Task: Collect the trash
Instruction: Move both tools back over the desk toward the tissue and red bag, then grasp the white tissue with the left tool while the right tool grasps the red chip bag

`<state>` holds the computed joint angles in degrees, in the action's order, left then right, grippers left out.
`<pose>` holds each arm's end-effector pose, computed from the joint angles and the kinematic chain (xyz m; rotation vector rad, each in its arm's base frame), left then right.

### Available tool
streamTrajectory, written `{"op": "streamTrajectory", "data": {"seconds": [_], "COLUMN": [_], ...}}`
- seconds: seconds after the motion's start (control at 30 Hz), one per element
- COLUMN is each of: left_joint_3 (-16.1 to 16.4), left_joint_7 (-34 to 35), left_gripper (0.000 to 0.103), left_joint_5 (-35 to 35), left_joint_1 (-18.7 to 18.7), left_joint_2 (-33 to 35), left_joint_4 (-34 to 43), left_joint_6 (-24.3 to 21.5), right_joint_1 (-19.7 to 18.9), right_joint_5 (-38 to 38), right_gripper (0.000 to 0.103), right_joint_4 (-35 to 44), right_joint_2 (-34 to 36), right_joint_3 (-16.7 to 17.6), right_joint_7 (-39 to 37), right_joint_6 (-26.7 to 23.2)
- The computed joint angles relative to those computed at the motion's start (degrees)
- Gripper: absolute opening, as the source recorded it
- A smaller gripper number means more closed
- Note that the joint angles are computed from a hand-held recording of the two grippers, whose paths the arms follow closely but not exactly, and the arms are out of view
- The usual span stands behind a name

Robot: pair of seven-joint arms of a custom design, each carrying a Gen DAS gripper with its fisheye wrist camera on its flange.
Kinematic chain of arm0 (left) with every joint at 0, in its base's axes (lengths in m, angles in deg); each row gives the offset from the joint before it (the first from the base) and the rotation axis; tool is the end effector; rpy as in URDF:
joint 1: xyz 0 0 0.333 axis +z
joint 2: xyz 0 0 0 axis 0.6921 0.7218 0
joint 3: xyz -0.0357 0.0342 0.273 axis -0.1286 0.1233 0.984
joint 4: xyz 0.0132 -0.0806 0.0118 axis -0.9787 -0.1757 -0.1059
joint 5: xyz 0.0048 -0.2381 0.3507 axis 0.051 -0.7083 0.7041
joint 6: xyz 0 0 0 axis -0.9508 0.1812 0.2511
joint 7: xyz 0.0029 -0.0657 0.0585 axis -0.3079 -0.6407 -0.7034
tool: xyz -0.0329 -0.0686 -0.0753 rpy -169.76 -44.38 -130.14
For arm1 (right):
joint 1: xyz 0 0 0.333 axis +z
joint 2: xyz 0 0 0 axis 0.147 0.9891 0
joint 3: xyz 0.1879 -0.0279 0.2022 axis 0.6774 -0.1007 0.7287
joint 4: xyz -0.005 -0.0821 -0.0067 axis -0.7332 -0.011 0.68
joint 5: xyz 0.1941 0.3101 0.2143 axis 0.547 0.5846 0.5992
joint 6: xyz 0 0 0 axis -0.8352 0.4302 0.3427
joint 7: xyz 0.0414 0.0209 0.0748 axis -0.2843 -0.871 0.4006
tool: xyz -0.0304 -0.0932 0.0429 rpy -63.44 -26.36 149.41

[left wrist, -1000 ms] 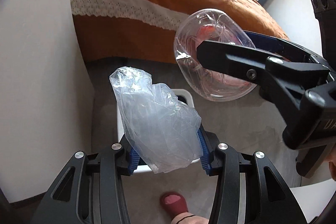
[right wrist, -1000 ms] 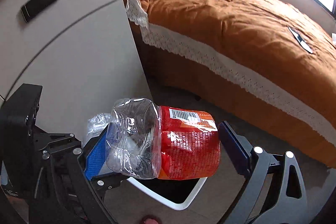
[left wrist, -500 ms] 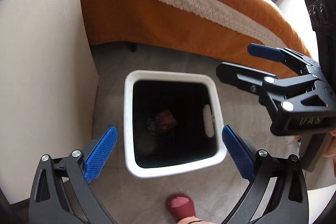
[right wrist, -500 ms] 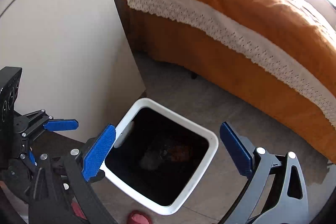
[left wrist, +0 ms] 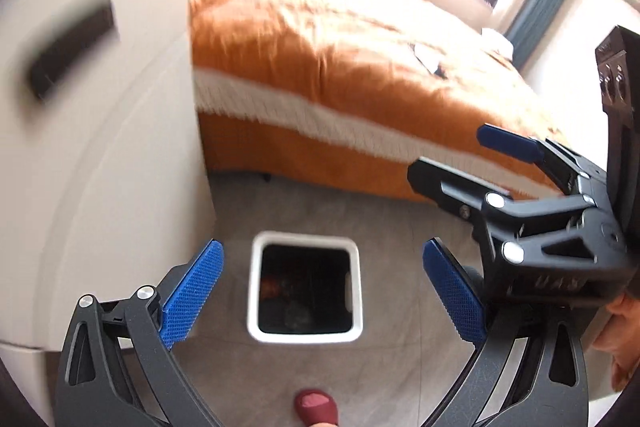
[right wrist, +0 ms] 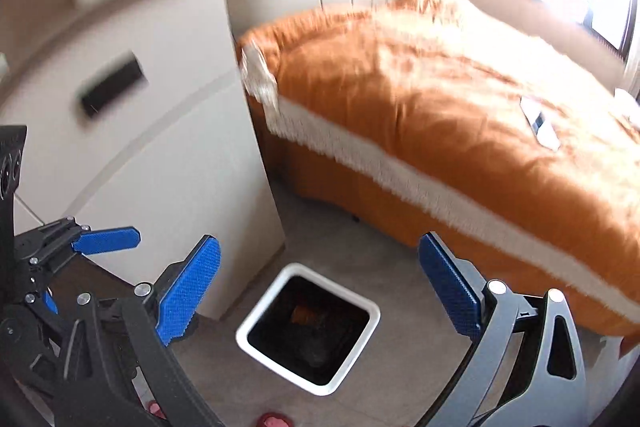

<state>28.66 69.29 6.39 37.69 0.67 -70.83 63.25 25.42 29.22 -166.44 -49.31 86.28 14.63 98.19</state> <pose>0.5657 -0.1335 0.4850 -1.8203 2.1028 -0.9188 0.5571 0.2076 0.4743 -1.9476 1.4792 -0.5649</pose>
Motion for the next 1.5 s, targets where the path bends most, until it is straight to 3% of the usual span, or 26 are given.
{"op": "streamTrajectory", "data": {"seconds": [0.23, 0.43, 0.7, 0.87, 0.97, 1.13, 1.33, 1.5], "left_joint_3": [-0.8, -1.8, -2.9, -0.7, 1.0, 7.1, 12.5, 13.7], "left_joint_7": [-10.1, -18.2, -29.2, -31.1, -29.8, -22.8, -8.5, 0.3], "left_gripper": [0.098, 0.098, 0.098, 0.098, 0.098, 0.098, 0.098, 0.098], "left_joint_5": [7.5, 15.6, 26.7, 30.5, 32.7, 31.1, 25.0, 20.2], "left_joint_1": [2.7, 6.6, 15.2, 19.5, 22.3, 24.6, 23.5, 23.6], "left_joint_2": [-10.3, -18.6, -29.3, -34.4, -36.2, -35.5, -26.8, -20.9], "left_joint_4": [0.8, 1.3, -0.4, -1.7, -2.8, -3.2, 0.5, 3.3], "left_joint_6": [-5.0, -9.7, -15.4, -18.6, -19.2, -17.0, -16.8, -18.2], "right_joint_1": [2.6, 8.1, 16.0, 16.0, 15.3, 15.1, 17.2, 19.6], "right_joint_5": [1.5, 7.8, 24.6, 29.9, 28.7, 24.4, 11.8, 3.4], "right_gripper": [0.099, 0.099, 0.099, 0.099, 0.099, 0.099, 0.099, 0.099], "right_joint_4": [2.3, 6.5, 18.2, 25.9, 29.0, 35.1, 43.7, 50.6], "right_joint_2": [-7.8, -9.4, -4.0, 1.1, 3.7, 9.1, 18.2, 24.6], "right_joint_3": [-0.2, -2.0, -2.5, 1.4, 4.5, 8.2, 10.3, 10.1], "right_joint_7": [-3.9, -12.7, -32.1, -38.7, -39.1, -37.2, -30.8, -25.7], "right_joint_6": [-1.2, -0.4, -2.7, -6.1, -6.5, -9.8, -15.2, -18.0]}}
